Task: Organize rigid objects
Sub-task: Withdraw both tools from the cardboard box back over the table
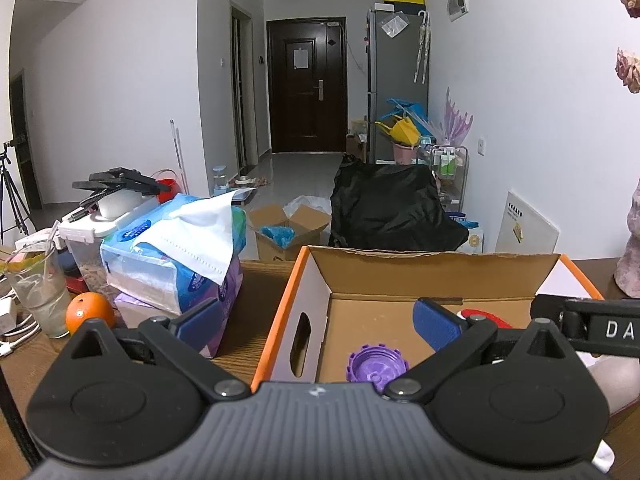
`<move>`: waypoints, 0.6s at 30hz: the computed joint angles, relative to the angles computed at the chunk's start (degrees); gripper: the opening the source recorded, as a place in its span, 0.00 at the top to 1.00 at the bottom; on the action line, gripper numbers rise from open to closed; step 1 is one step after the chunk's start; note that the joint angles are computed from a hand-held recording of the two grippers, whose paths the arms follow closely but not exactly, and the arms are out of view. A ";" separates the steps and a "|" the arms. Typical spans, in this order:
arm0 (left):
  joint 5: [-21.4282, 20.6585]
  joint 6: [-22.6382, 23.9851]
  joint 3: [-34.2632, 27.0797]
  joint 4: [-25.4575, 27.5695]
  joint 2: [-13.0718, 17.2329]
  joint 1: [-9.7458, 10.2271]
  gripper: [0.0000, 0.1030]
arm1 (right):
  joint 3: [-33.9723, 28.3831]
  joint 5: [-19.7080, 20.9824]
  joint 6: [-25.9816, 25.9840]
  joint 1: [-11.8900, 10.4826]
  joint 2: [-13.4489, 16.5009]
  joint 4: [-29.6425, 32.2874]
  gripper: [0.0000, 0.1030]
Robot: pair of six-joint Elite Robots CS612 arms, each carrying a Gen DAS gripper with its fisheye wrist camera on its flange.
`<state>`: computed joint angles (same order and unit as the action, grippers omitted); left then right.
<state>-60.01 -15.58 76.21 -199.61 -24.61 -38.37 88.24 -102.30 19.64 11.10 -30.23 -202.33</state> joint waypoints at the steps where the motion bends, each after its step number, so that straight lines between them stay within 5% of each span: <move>1: 0.03 -0.10 0.09 -0.03 -0.07 -0.06 0.00 | 0.15 0.09 -0.18 -0.05 -0.05 -0.31 0.00; 18: 1.68 -0.57 4.55 -3.53 -1.74 -0.70 0.00 | 5.03 -0.22 -4.51 0.48 -1.25 -8.89 0.00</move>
